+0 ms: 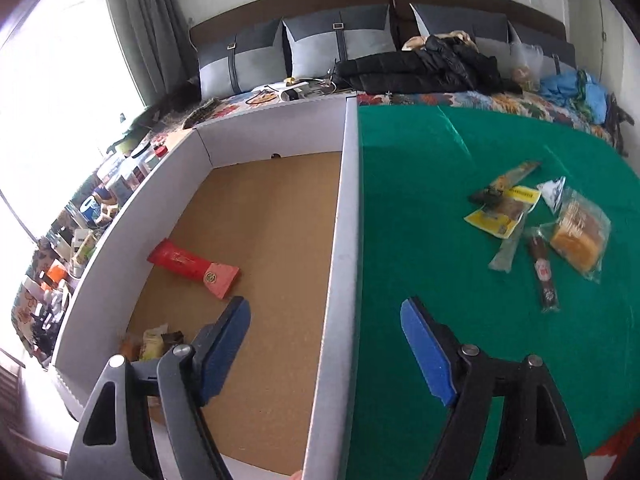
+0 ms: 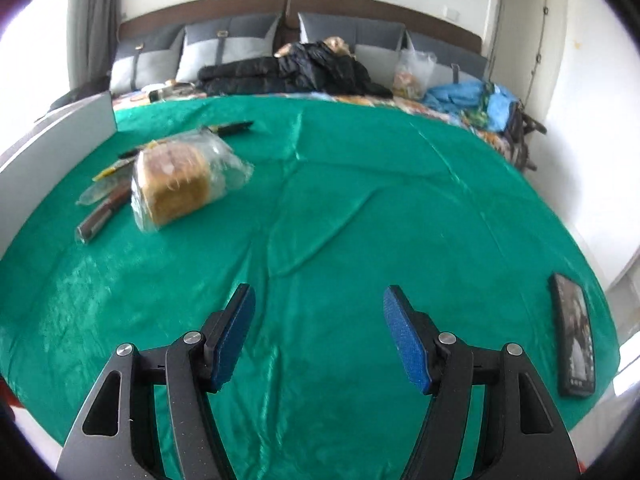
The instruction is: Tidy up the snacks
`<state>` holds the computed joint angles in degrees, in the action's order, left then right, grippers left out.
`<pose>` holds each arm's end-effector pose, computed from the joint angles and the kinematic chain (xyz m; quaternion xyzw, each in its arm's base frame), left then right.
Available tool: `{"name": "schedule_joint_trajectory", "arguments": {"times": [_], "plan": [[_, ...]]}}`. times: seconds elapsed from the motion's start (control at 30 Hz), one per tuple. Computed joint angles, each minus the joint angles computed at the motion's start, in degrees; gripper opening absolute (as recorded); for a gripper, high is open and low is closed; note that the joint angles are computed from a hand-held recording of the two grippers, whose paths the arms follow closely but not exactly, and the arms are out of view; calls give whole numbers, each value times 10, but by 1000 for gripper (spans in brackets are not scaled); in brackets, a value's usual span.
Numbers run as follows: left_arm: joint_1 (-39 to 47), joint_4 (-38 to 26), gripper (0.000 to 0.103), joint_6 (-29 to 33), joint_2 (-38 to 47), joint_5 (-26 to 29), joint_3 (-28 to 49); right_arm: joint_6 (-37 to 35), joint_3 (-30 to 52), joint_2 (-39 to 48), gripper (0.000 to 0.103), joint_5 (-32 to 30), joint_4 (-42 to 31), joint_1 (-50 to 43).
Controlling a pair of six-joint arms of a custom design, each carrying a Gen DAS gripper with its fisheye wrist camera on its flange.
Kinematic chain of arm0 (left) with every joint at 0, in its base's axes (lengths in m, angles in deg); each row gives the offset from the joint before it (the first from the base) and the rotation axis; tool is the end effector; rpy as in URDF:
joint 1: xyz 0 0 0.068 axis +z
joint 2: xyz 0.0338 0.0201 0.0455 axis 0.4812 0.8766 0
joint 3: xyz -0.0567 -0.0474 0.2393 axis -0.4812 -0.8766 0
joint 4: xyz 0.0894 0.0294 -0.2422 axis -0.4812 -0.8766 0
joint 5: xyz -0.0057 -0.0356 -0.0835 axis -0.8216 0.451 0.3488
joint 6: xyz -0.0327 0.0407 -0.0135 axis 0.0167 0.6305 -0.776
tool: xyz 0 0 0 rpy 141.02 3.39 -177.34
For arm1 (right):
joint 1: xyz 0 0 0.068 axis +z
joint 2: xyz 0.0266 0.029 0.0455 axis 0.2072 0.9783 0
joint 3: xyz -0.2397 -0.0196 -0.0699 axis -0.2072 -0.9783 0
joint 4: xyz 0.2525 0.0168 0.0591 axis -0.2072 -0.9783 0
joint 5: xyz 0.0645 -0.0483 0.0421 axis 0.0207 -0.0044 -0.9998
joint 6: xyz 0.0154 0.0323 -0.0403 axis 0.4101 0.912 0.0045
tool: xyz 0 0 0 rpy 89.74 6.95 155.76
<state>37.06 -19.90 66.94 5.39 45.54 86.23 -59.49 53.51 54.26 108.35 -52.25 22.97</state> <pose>0.3333 0.0413 0.2963 0.1936 0.9138 0.0185 0.3566 0.1387 0.0085 0.2334 0.1947 0.8946 -0.1404 0.3770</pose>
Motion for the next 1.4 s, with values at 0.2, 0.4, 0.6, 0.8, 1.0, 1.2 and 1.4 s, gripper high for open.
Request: {"name": "schedule_joint_trajectory", "arguments": {"times": [0.2, 0.4, 0.6, 0.8, 1.0, 1.2, 1.4], "plan": [[-15, 162, 88, -64, -177, -31, -154, -25, -18, 12, 70, -70, 15, -74], [-85, 43, 103, -122, -239, 63, -156, -46, -26, 18, 70, -156, 18, -168], [-205, 39, 103, -113, -180, 19, -250, -44, -35, 17, 79, -148, 20, -152], [-210, 112, 103, -104, -90, -30, -288, -39, -43, 4, 83, -146, 17, -148], [-180, 129, 103, -103, -63, 7, -275, -28, -48, 7, 88, -132, 24, -135], [-173, 139, 103, -95, -62, 16, -277, -26, -50, 4, 88, -128, 26, -131], [-173, 148, 103, -97, -70, 16, -285, -19, -52, 3, 89, -120, 28, -122]]}}
